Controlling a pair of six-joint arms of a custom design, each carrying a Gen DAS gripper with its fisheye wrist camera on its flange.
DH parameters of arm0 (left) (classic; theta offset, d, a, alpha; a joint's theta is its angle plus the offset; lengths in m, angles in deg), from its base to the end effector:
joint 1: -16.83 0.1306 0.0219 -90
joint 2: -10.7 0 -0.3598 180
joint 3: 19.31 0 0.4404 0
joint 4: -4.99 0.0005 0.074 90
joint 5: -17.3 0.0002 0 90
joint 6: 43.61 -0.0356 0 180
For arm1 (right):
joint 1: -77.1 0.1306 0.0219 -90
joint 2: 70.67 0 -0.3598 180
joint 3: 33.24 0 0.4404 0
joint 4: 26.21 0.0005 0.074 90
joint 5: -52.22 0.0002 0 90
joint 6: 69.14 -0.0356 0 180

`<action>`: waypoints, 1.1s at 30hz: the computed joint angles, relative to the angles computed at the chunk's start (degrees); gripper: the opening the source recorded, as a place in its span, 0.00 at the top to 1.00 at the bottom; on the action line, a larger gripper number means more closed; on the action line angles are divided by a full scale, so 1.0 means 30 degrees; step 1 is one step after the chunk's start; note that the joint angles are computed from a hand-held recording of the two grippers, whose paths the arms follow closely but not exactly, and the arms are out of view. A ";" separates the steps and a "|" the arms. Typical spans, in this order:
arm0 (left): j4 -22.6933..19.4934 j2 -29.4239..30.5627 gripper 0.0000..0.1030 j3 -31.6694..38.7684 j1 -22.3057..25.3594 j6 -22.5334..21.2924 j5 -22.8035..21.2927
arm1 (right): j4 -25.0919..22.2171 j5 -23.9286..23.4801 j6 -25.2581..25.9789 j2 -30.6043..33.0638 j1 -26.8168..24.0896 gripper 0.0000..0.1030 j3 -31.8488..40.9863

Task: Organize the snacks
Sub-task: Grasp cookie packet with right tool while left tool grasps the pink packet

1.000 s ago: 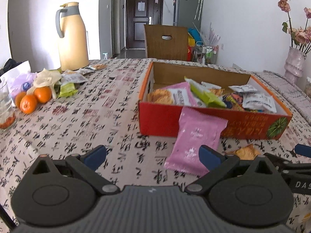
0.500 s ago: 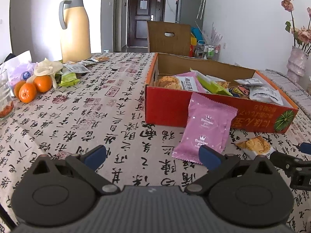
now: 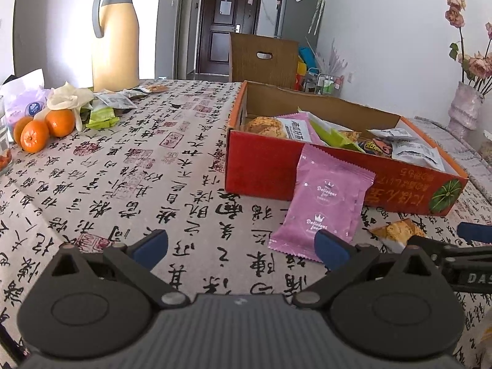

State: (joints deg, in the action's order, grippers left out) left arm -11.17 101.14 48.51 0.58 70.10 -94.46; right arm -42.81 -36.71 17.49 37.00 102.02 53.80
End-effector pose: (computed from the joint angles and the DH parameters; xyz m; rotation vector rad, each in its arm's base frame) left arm 0.4975 -0.1318 0.2538 -0.3427 2.1649 0.0368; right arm 0.5722 0.2646 0.2518 -0.4071 2.1946 0.2504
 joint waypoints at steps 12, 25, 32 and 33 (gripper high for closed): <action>-0.0090 0.0083 0.00 0.0048 0.0058 0.0006 0.0293 | -0.1005 -0.0603 0.0524 0.0956 0.0199 0.40 0.1008; -0.1176 -0.0003 0.00 0.0581 -0.0262 -0.0709 0.0014 | 0.0587 -0.0671 0.0500 -0.0362 0.0045 0.45 -0.0479; -0.2581 0.0816 0.00 0.2333 -0.0434 -0.1553 -0.0095 | 0.1240 -0.0397 0.0169 -0.1024 -0.0400 0.45 -0.1281; -0.2798 0.0989 0.00 0.2592 -0.0445 -0.1626 -0.0029 | 0.1313 -0.0360 0.0105 -0.1090 -0.0473 0.45 -0.1380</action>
State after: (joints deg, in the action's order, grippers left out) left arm -19.56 104.11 56.29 -0.75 65.22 -94.55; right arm -38.87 -37.79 17.81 33.73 100.60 49.66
